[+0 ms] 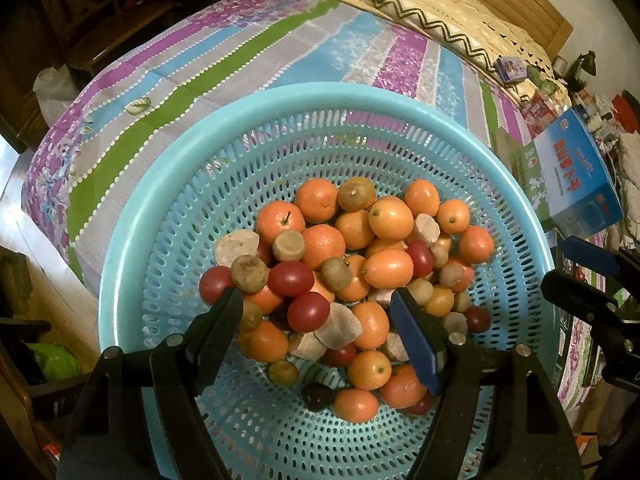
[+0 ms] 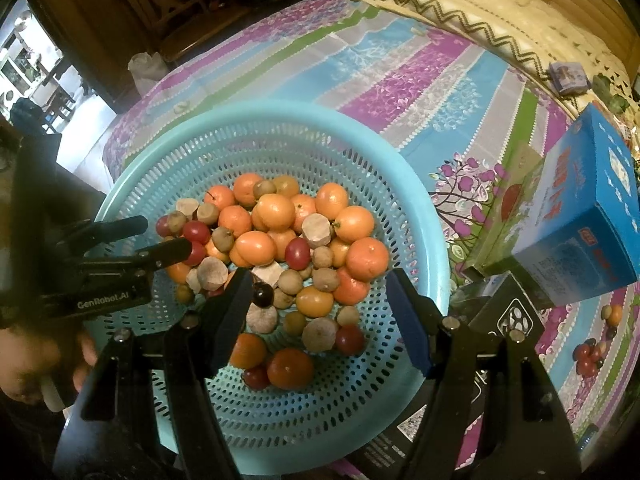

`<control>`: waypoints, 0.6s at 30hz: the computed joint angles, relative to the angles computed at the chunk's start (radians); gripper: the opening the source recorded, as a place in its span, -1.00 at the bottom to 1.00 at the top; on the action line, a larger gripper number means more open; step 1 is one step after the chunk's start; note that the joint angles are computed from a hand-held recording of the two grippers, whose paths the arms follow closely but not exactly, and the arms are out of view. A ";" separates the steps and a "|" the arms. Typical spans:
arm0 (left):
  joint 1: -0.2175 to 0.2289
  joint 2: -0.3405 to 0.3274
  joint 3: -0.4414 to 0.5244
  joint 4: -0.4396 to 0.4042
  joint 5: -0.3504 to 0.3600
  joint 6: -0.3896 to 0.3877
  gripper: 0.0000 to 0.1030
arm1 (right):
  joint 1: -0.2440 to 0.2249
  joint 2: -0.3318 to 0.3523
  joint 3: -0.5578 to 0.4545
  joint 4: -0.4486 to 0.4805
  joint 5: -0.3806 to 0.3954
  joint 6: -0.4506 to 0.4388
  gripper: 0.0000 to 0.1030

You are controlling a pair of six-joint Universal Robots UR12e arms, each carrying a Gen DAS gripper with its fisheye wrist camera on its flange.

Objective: Organize fruits
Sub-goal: 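Move both open tools back to the fruit row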

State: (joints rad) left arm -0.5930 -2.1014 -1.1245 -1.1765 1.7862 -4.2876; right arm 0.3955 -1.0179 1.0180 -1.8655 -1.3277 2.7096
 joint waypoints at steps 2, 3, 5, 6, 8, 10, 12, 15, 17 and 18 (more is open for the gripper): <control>-0.001 -0.001 0.004 -0.004 0.004 0.001 0.50 | -0.002 -0.001 0.000 0.000 0.005 -0.001 0.35; -0.001 -0.002 0.007 -0.006 0.005 0.001 0.50 | -0.003 -0.001 0.001 -0.001 0.006 0.000 0.35; -0.002 -0.004 0.011 -0.009 0.005 0.001 0.50 | -0.005 -0.004 0.004 -0.001 0.011 -0.002 0.35; -0.002 -0.005 0.014 -0.012 0.006 0.002 0.50 | -0.006 -0.005 0.005 -0.001 0.012 -0.004 0.35; -0.003 -0.008 0.018 -0.016 0.006 0.002 0.50 | -0.007 -0.005 0.005 0.001 0.015 -0.005 0.35; -0.004 -0.011 0.025 -0.020 0.008 0.004 0.50 | -0.006 -0.005 0.005 -0.001 0.014 -0.003 0.35; -0.005 -0.013 0.028 -0.023 0.010 0.003 0.50 | -0.007 -0.006 0.006 -0.001 0.018 -0.001 0.35; -0.007 -0.014 0.031 -0.019 0.019 -0.008 0.50 | -0.012 -0.013 0.014 -0.011 0.032 -0.005 0.35; -0.010 -0.013 0.033 -0.013 0.030 -0.016 0.50 | -0.018 -0.021 0.026 -0.027 0.050 -0.008 0.35; -0.011 -0.013 0.035 -0.012 0.035 -0.018 0.50 | -0.021 -0.027 0.036 -0.043 0.058 -0.005 0.35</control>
